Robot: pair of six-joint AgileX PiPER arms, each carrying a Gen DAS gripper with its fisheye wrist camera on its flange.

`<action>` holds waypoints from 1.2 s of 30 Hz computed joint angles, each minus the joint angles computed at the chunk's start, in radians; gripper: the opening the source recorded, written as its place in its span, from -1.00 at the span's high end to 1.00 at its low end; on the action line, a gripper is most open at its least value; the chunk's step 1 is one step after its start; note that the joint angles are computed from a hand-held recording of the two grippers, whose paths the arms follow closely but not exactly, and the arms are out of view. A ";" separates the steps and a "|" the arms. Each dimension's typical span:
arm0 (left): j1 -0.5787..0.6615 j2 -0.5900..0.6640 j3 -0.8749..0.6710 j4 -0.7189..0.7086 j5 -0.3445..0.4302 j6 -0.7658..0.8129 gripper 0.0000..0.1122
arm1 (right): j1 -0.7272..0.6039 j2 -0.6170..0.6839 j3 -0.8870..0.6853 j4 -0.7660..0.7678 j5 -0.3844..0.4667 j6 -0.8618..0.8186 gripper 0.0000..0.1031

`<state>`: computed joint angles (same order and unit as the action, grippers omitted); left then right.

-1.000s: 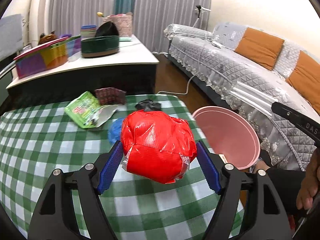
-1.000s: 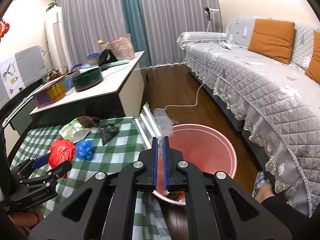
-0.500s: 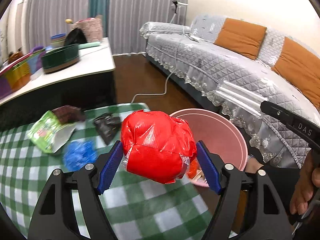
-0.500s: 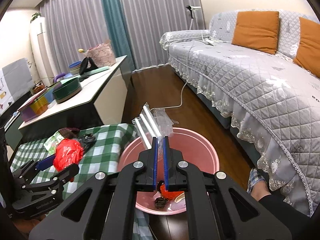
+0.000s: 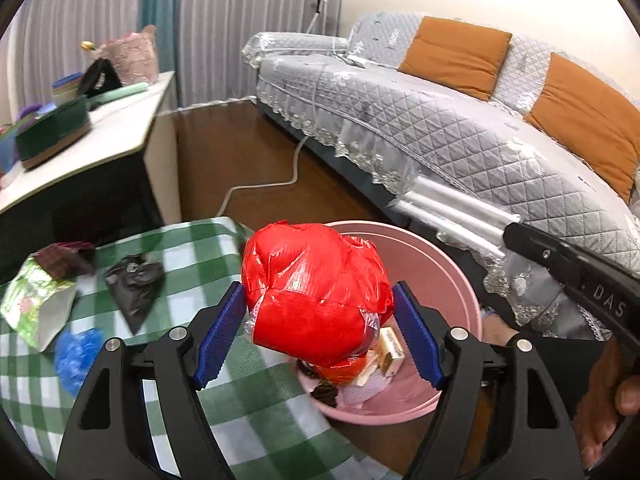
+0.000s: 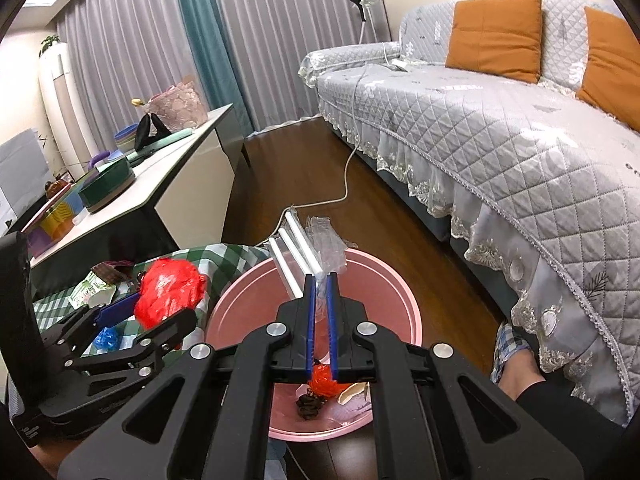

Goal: Collect trash
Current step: 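Carry the red bag and straws over the pink bucket and open both tools, then move both tools back to the table and grasp the blue plastic bag with the right tool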

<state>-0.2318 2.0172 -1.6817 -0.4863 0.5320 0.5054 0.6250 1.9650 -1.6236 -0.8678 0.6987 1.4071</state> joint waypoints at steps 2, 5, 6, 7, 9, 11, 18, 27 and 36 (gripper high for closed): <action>-0.009 0.024 -0.031 0.037 0.023 -0.025 -0.31 | -0.010 0.008 -0.012 0.032 0.002 -0.021 0.49; -0.001 0.021 -0.017 0.022 0.022 -0.023 -0.31 | -0.012 0.013 -0.017 0.028 0.010 -0.003 0.17; 0.006 0.017 -0.010 0.006 0.024 -0.014 -0.31 | -0.012 0.016 -0.021 0.029 0.015 -0.002 0.17; 0.012 0.010 0.003 -0.002 0.021 -0.011 -0.31 | -0.011 0.016 -0.023 0.030 0.016 -0.003 0.17; 0.024 -0.012 0.037 -0.020 0.011 0.002 -0.31 | -0.006 0.017 -0.029 0.028 0.023 0.000 0.17; 0.039 -0.044 0.080 -0.045 0.002 0.027 -0.31 | -0.002 0.016 -0.031 0.026 0.025 0.004 0.17; 0.109 -0.167 0.224 -0.117 -0.022 0.114 -0.30 | 0.041 0.027 -0.079 0.031 0.045 -0.003 0.17; 0.271 -0.287 0.365 -0.241 -0.027 0.269 -0.30 | 0.132 0.114 -0.247 0.076 0.090 -0.090 0.17; 0.412 -0.277 0.368 -0.297 -0.051 0.332 -0.21 | 0.192 0.257 -0.489 0.160 0.160 -0.231 0.17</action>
<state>0.1804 1.7406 -1.3142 -0.7828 0.4813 0.8377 0.8174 2.2223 -2.1129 -0.7073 0.8588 1.1765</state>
